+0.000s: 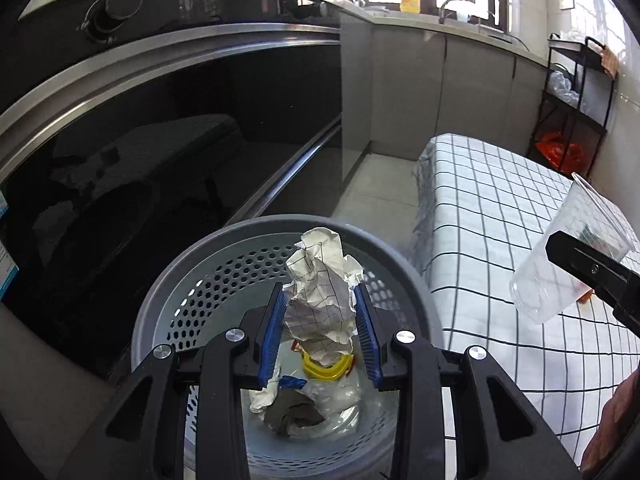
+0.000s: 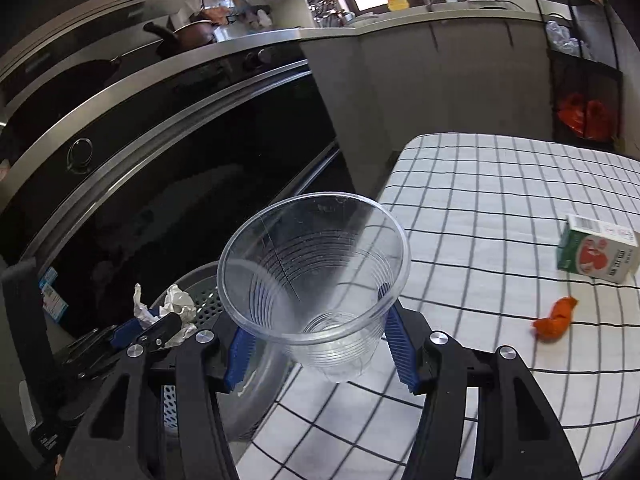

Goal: Collect trash
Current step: 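Carry the crumpled paper and clear cup over the wastebasket with both tools, then open both tools to drop the paper and cup into the wastebasket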

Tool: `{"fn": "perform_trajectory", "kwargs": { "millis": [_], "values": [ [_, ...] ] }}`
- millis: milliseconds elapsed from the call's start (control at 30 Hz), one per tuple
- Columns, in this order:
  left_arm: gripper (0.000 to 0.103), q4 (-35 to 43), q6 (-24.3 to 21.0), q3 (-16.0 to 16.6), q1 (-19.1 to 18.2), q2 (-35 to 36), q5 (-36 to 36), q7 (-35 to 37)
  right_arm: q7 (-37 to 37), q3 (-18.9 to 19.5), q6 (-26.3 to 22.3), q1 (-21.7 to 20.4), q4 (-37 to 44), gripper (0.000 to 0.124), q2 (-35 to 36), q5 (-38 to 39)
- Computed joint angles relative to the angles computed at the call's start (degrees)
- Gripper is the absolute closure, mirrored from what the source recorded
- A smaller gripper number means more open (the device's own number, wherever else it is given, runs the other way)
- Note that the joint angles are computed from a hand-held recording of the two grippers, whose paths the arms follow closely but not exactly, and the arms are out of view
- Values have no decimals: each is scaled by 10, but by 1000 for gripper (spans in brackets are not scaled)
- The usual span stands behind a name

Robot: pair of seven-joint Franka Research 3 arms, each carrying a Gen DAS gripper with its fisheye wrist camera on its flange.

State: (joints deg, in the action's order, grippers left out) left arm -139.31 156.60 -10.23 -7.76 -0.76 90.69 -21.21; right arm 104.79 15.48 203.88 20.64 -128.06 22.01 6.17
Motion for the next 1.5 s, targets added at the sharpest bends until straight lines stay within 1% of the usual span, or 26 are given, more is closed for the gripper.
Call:
{"fn": "perform_trajectory", "kwargs": {
  "millis": [167,267,300,433,533,600,700,833,867,933,967,1000,1033,1100,1300,1400,1500],
  "values": [
    [69,-25,5,13,17,-10,-2,-4,-15,30,-43,-6,55,68,38,-39],
    [69,-34,13,20,30,-8,-8,-2,-22,81,-77,-44,91,68,68,-72],
    [69,-35,15,21,33,-7,-14,3,-30,87,-88,-44,102,68,75,-73],
    [68,-39,37,32,51,0,-13,-4,-73,101,-134,-36,143,67,101,-65],
    [68,-43,44,36,60,2,-10,-8,-103,96,-163,-17,175,67,119,-54],
    [67,-42,52,37,64,4,-8,-11,-118,85,-172,1,186,68,126,-42],
    [66,-45,59,38,68,2,-11,-7,-135,76,-177,17,189,67,128,-21],
    [66,-42,57,35,67,4,-8,-11,-161,93,-175,2,188,67,134,7],
    [65,-42,57,35,67,5,-8,-11,-169,102,-176,-9,185,67,133,14],
    [61,-41,57,35,68,6,-11,-9,-180,105,-176,-11,189,65,136,29],
    [56,-40,57,35,68,6,-12,-11,-186,105,-178,-12,192,64,137,36],
    [53,-42,57,36,68,4,-8,-18,-190,104,-176,-11,191,61,135,44],
    [48,-43,55,36,68,2,-5,-23,-194,102,-175,-9,191,53,135,52],
    [42,-42,54,36,69,2,-2,-28,-200,104,-163,-10,185,48,132,64],
    [36,-38,49,35,67,9,-7,-24,-205,127,-141,-34,167,48,128,72],
    [35,-36,49,36,67,11,-9,-23,-201,129,-140,-39,164,48,126,72],
    [34,-36,49,36,67,11,-9,-24,-197,124,-140,-34,163,48,124,71]
  ]
}}
